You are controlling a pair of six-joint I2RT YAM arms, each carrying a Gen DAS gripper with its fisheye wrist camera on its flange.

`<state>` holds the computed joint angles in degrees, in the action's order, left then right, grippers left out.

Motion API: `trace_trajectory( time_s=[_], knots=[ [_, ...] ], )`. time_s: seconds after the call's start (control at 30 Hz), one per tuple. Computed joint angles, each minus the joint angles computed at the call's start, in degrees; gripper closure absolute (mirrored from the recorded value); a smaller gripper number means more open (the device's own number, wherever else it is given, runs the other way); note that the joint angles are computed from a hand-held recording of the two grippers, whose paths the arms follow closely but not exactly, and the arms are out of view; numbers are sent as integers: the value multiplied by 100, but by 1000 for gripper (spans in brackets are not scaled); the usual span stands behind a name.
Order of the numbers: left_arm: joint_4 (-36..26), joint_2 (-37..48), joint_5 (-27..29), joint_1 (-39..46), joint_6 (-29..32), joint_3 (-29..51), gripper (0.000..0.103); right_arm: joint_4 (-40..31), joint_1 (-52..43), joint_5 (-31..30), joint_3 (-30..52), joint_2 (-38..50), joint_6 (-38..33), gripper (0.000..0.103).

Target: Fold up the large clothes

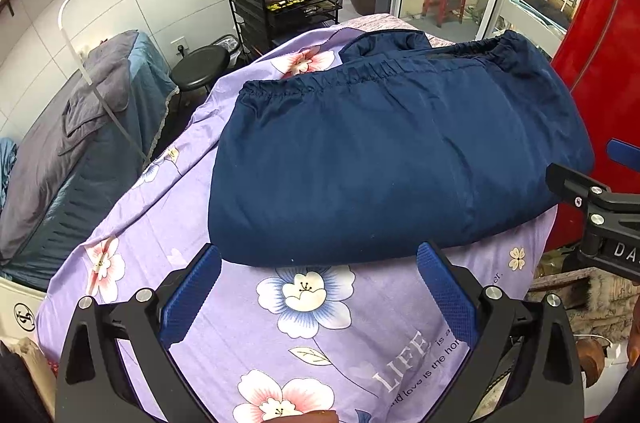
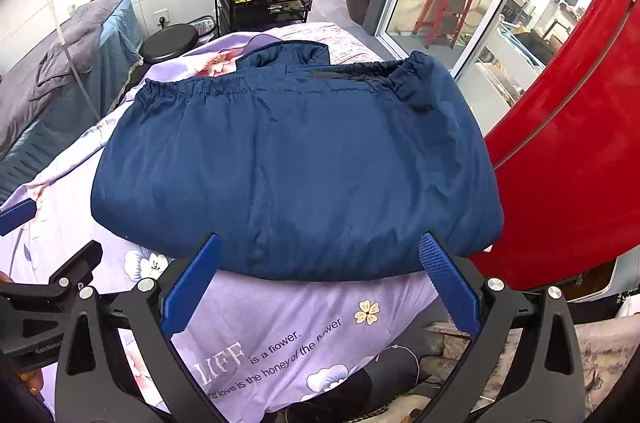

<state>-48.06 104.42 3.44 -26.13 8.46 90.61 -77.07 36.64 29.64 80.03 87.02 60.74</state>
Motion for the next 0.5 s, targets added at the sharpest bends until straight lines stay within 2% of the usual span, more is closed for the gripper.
trace_trajectory(
  time_s=[0.5],
  knots=[
    [-151,86,42,-102,28,179,7,35,-87,-51,22,18,-50,6]
  ],
)
